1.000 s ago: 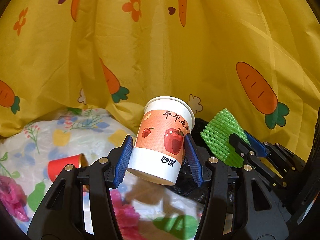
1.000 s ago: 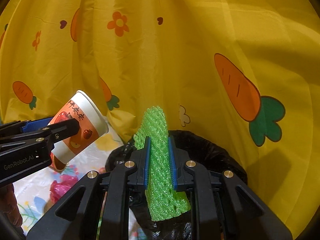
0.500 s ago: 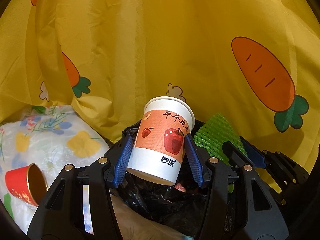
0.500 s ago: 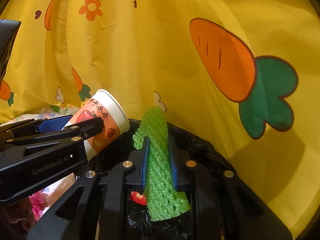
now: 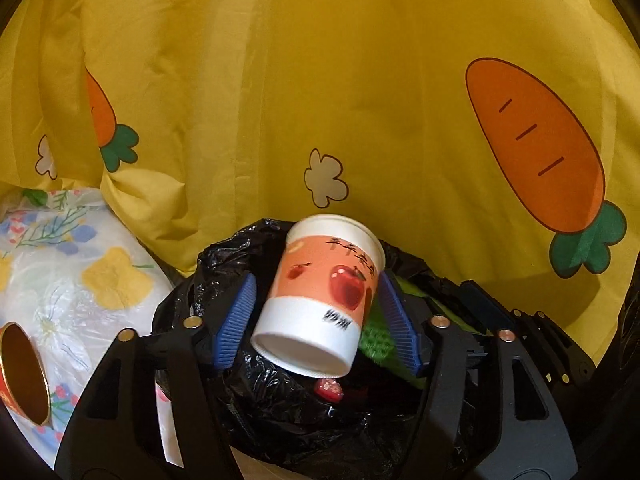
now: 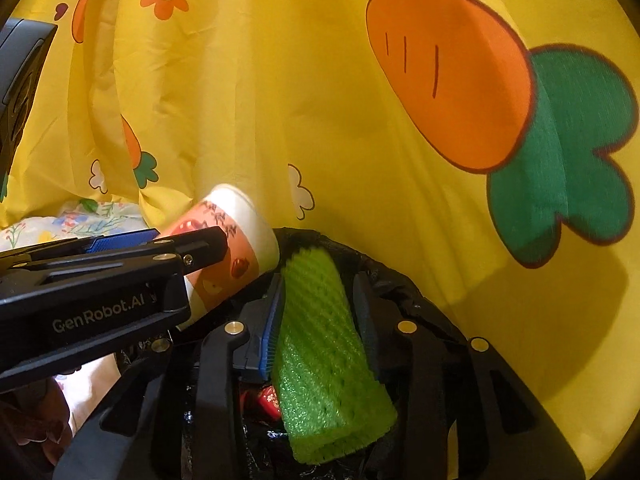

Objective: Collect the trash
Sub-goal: 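Carry the foam net and white cup over the bin and release both, then move both tools back over the table toward the blue net and pink bag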

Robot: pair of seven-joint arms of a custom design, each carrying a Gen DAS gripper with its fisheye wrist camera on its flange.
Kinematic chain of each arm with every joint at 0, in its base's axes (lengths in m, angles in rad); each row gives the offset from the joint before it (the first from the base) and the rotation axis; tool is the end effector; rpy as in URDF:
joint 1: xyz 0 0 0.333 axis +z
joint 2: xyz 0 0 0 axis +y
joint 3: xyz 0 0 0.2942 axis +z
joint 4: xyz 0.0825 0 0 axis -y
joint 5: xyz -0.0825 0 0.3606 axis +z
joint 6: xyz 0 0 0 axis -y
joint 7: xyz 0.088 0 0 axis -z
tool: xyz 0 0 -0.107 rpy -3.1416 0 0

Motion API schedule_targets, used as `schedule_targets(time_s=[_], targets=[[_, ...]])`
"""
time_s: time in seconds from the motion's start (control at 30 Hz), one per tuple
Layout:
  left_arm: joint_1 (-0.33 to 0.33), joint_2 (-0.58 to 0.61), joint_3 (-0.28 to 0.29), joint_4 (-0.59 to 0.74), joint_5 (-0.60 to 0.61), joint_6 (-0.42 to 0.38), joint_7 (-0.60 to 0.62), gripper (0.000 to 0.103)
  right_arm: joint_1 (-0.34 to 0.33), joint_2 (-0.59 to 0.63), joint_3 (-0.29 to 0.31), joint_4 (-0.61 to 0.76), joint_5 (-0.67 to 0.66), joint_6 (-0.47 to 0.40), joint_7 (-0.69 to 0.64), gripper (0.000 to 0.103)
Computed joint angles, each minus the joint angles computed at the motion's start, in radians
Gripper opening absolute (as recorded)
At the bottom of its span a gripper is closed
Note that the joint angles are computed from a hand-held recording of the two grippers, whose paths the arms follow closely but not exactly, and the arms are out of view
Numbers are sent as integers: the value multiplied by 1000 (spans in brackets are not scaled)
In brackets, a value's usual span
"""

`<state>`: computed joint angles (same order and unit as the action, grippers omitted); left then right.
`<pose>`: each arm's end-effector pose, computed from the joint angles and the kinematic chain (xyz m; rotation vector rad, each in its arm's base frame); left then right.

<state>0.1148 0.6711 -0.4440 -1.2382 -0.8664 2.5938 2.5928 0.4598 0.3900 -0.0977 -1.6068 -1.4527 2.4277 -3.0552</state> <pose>0.7334 -0.1277 0.4640 -1.2324 2.1936 -1.5430 0.6305 0.2447 0.4434 -1.3389 1.7673 -1.3383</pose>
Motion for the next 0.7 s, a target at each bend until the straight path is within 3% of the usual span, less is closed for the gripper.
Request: schedule_targets(time_s=[0.03, 0.17, 0.47, 0.63, 0.7], targets=[[6, -1, -4, -2, -10, 0, -2, 76, 2, -4, -2, -6, -7, -2, 10, 48], [31, -25, -15, -39, -64, 44, 19, 86, 2, -18, 1, -26, -26, -9, 24, 50], [96, -171, -23, -232, -251, 271, 151, 95, 8, -60, 30, -76, -96, -17, 99, 71], [146, -281, -8, -341, -442, 321, 274, 97, 22, -97, 59, -111, -159, -38, 186, 87], [148, -331, 9, -390, -504, 350, 334, 97, 26, -116, 75, -130, -195, -32, 222, 87]])
